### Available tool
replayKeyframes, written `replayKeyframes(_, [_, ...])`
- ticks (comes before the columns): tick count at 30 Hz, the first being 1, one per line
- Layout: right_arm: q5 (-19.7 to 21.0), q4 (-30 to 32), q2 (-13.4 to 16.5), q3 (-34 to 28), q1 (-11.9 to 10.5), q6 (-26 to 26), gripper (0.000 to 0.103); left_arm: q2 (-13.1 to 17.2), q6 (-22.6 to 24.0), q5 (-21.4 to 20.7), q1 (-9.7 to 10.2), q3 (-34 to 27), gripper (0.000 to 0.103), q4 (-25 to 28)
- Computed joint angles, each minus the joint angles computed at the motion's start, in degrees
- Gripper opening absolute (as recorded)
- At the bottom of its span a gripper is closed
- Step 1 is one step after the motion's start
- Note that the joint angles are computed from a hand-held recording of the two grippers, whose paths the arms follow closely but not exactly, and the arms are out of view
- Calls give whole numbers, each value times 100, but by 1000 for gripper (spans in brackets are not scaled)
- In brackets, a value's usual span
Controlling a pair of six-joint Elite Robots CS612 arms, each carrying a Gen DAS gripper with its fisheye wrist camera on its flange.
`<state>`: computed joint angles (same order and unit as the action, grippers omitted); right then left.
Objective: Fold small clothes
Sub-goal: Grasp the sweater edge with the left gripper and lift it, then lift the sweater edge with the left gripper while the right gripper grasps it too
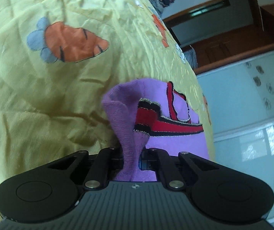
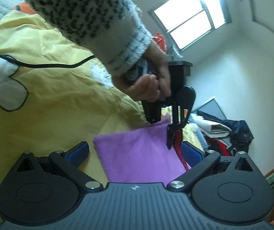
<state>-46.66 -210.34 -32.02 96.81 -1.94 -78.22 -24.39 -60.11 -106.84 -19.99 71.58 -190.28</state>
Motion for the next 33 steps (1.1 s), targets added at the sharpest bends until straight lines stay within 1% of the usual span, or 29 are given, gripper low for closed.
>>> replayKeyframes(1, [-31,329,-67,3,16,-134,96,-7,-64,42,-5,12,10,-6])
replayKeyframes(2, [-25,418,-78,-22,15,-118,95,-5,-128,53,-7,9,10,-8])
replayKeyframes(3, [8,464,-75,-45,12,-137,90,-8,-161,66,-12,9,10,1])
replayKeyframes(4, [1,557,-84,-67,21,-181,80,-13,-190,84,-16,13,10,6])
replayKeyframes(5, [-126,755,-118,-81,54,-249,42,-25,-222,97,-20,28,10,24])
replayKeyframes(6, [-270,1039,-177,-57,80,-309,8,-42,-263,115,-24,39,10,58])
replayKeyframes(7, [-413,1370,-211,-86,114,-293,6,-59,-292,146,-31,44,10,113])
replayKeyframes(9, [-302,1472,-195,-121,83,-206,5,-108,-271,254,-57,64,10,249])
replayKeyframes(13, [-70,1911,-271,-165,2,121,5,-221,-147,531,-125,61,9,622])
replayKeyframes(15, [104,2176,-313,-236,-50,432,5,-296,-48,703,-165,59,8,809])
replayKeyframes(16, [201,2425,-353,-273,-76,603,5,-330,-48,778,-181,62,8,852])
replayKeyframes(18, [476,2840,-385,-400,-141,1029,5,-395,19,849,-203,31,8,965])
replayKeyframes(21, [952,3919,-443,-703,-275,1828,4,-462,132,949,-235,-114,8,1334])
replayKeyframes(23, [1211,4164,-394,-904,-364,2340,5,-473,169,1058,-269,-300,8,1725])
replayKeyframes(24, [1378,4440,-376,-1023,-417,2533,5,-453,158,1067,-279,-427,8,1875])
replayKeyframes(25, [1502,4485,-329,-1136,-473,2882,5,-428,133,1086,-294,-534,8,1979])
replayKeyframes(26, [1568,4463,-290,-1214,-512,3119,5,-396,37,1129,-314,-644,8,2076])
replayKeyframes(27, [1669,4553,-234,-1340,-566,3355,5,-346,-156,1141,-327,-777,8,2162])
replayKeyframes(31, [1919,4862,28,-1826,-740,4231,5,-55,-551,1074,-377,-1382,8,2508])
replayKeyframes(33, [1995,4847,143,-1989,-827,4652,5,109,-733,1082,-411,-1693,8,2649])
